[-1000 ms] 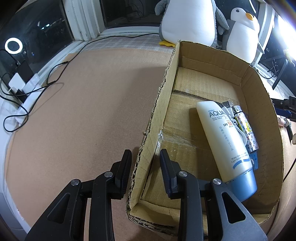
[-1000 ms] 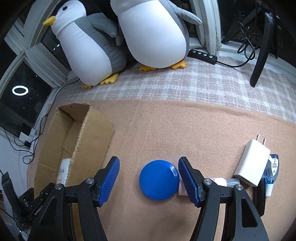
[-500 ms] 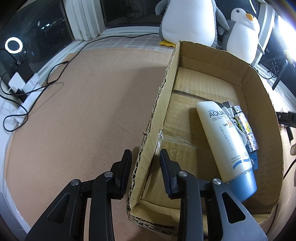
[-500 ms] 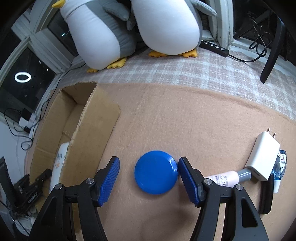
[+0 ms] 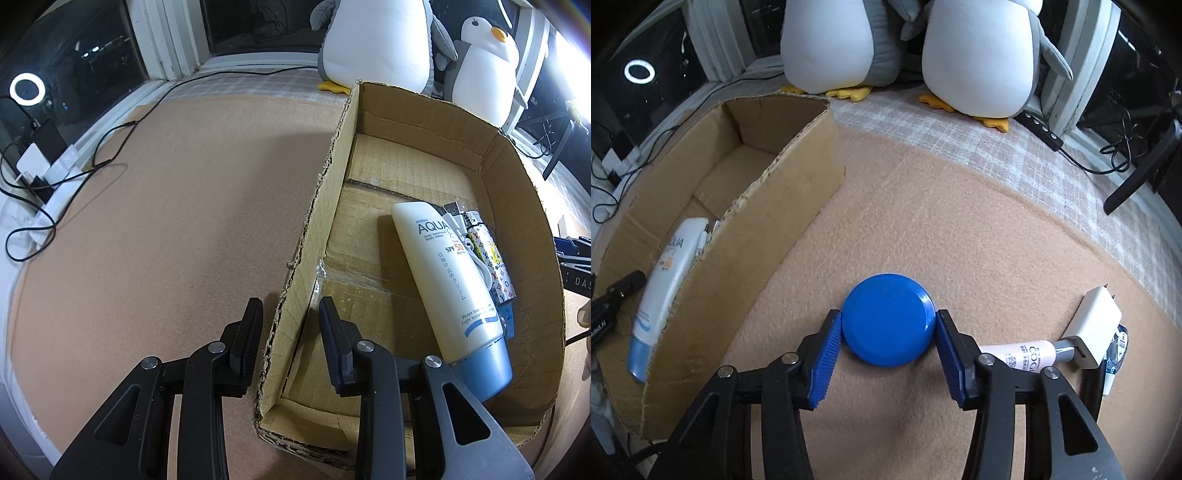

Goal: Organize rigid objects
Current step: 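Move the right gripper to the blue round mirror and grasp it, then carry the blue mirror into the box and open the right gripper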

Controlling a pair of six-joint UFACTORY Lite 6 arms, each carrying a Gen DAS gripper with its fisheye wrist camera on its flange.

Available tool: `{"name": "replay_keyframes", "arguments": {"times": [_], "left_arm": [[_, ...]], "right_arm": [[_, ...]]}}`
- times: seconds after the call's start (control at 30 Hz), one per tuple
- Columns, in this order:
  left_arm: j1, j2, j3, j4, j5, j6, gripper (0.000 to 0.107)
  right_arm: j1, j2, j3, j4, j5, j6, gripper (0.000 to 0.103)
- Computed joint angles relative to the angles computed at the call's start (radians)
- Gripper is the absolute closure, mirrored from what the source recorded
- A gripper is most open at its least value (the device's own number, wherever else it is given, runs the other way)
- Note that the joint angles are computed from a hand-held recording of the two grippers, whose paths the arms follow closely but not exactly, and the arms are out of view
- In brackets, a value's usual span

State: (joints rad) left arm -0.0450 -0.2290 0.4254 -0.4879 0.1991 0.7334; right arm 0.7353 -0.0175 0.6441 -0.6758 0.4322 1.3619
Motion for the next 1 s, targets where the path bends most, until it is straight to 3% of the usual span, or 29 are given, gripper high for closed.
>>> {"name": "replay_keyframes", "arguments": {"times": [0.5, 0.73, 1.0], "left_arm": [[-0.003, 0.001, -0.002, -0.007, -0.004, 0.004, 0.077], [-0.001, -0.001, -0.001, -0.002, -0.003, 0.001, 0.077], [-0.002, -0.003, -0.003, 0.0, -0.004, -0.003, 0.077]], "right_arm": [[0.123, -0.135, -0.03, -0.041, 0.104, 0.167, 0.057], [0.214, -0.196, 0.06, -0.074, 0.231, 0.215, 0.057], [0.255, -0.107, 0.211, -0.112, 0.256, 0.223, 0.057]]}}
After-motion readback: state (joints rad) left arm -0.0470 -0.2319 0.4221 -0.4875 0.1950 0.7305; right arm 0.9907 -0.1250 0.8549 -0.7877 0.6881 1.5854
